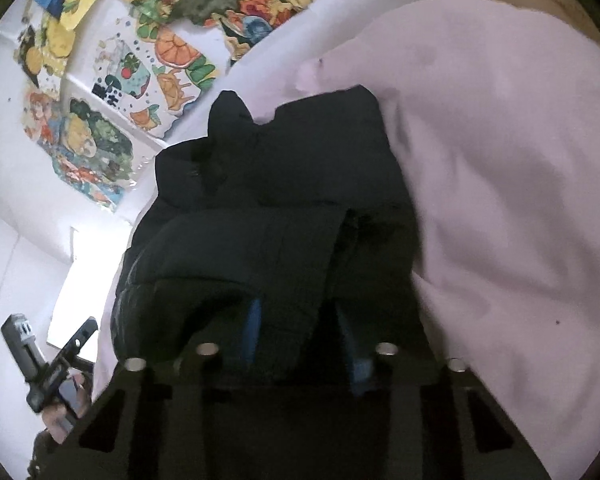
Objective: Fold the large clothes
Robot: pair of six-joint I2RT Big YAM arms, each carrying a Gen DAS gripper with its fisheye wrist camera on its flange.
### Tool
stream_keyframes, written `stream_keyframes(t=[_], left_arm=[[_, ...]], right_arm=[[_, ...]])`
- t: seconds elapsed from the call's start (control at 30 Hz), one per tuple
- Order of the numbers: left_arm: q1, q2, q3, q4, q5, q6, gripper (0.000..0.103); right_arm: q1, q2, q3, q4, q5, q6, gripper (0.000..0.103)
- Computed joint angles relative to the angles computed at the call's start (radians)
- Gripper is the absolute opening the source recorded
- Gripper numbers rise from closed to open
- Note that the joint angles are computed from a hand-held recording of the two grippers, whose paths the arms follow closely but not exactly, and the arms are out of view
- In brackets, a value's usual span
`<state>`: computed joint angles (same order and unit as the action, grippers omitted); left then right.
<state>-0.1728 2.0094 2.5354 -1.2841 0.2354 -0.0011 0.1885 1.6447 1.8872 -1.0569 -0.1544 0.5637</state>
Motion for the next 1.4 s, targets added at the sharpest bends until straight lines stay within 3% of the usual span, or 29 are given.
stream_keyframes(t=[0.03, 0.2, 0.27, 0.37, 0.47, 0.53, 0.57, 0.67, 0.87, 1.13, 1.2, 1.4], left_arm=[[0.02, 0.029, 0.042, -0.033, 0.016, -0.021, 0.079], [0.081, 0.133, 0.224, -0.136, 0.016, -0.059, 0.079], [0.093, 0.146, 0.248, -0.138, 0.01, -0.055, 0.079], [0.093, 0.196, 0.333, -0.186, -0.008, -0.035, 0.079], [0.077, 0.196, 0.302, -0.185, -0.055, 0.002, 0.079], [0.068, 0.255, 0.387, -0.236, -0.082, 0.022, 0.079], [0.064, 0.252, 0.367, -0.23, -0.098, 0.029, 0.08], [0.057, 0.173, 0.181, -0.124, -0.144, 0.039, 0.09], [0.054, 0.092, -0.03, 0.023, -0.173, 0.04, 0.097], [0.036, 0.081, -0.089, 0.085, -0.227, 0.059, 0.102], [0.038, 0.058, -0.135, 0.121, -0.224, 0.059, 0.102], [0.053, 0.017, -0.144, 0.127, -0.202, -0.002, 0.101]], right_arm=[[0.007, 0.0, 0.009, -0.005, 0.034, -0.02, 0.009], [0.04, -0.002, 0.063, -0.013, 0.184, -0.139, 0.007], [0.045, 0.003, 0.087, -0.021, 0.237, -0.166, 0.007], [0.058, 0.023, 0.107, -0.054, 0.319, -0.223, 0.007], [0.074, 0.059, 0.123, -0.124, 0.384, -0.244, 0.007], [0.085, 0.068, 0.114, -0.131, 0.429, -0.286, 0.007], [0.089, 0.074, 0.113, -0.133, 0.446, -0.306, 0.008], [0.092, 0.104, 0.134, -0.166, 0.476, -0.341, 0.009], [0.103, 0.153, 0.139, -0.205, 0.527, -0.4, 0.009], [0.107, 0.172, 0.103, -0.184, 0.562, -0.471, 0.009], [0.108, 0.153, 0.073, -0.151, 0.562, -0.462, 0.009], [0.11, 0.067, 0.03, -0.088, 0.531, -0.411, 0.015]])
